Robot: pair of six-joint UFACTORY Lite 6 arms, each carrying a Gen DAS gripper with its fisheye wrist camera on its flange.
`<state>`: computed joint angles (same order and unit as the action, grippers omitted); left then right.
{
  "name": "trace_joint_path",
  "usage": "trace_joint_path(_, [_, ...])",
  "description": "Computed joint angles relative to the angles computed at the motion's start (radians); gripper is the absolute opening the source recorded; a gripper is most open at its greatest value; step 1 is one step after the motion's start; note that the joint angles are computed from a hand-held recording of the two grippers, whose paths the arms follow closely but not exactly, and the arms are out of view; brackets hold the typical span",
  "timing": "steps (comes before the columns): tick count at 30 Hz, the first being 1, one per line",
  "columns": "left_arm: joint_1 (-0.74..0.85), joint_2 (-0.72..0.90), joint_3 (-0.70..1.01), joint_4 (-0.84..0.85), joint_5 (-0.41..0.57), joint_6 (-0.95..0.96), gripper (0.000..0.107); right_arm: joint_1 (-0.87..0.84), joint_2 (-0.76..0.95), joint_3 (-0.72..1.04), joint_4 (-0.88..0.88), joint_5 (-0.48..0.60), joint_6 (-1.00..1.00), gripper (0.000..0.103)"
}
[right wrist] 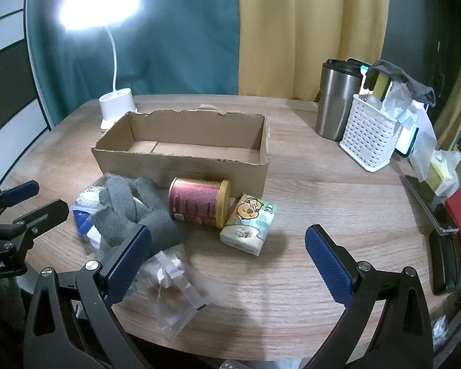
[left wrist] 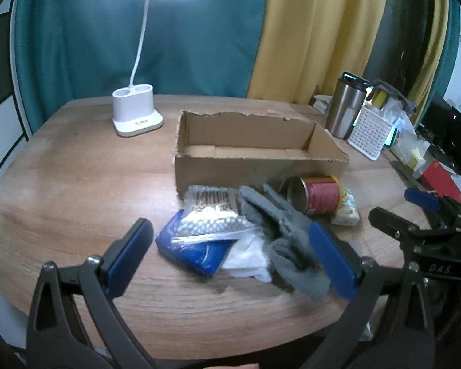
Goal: Organize objects
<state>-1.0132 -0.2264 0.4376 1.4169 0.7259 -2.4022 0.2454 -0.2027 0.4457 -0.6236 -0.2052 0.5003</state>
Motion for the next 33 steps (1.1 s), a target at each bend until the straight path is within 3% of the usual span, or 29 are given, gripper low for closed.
trace_joint_path(33, [0.012,-0.032,-0.039,0.005,-0.007,-0.033,0.102,0.012,0.017,0.029,-0.045,0.026,0.048,0.102])
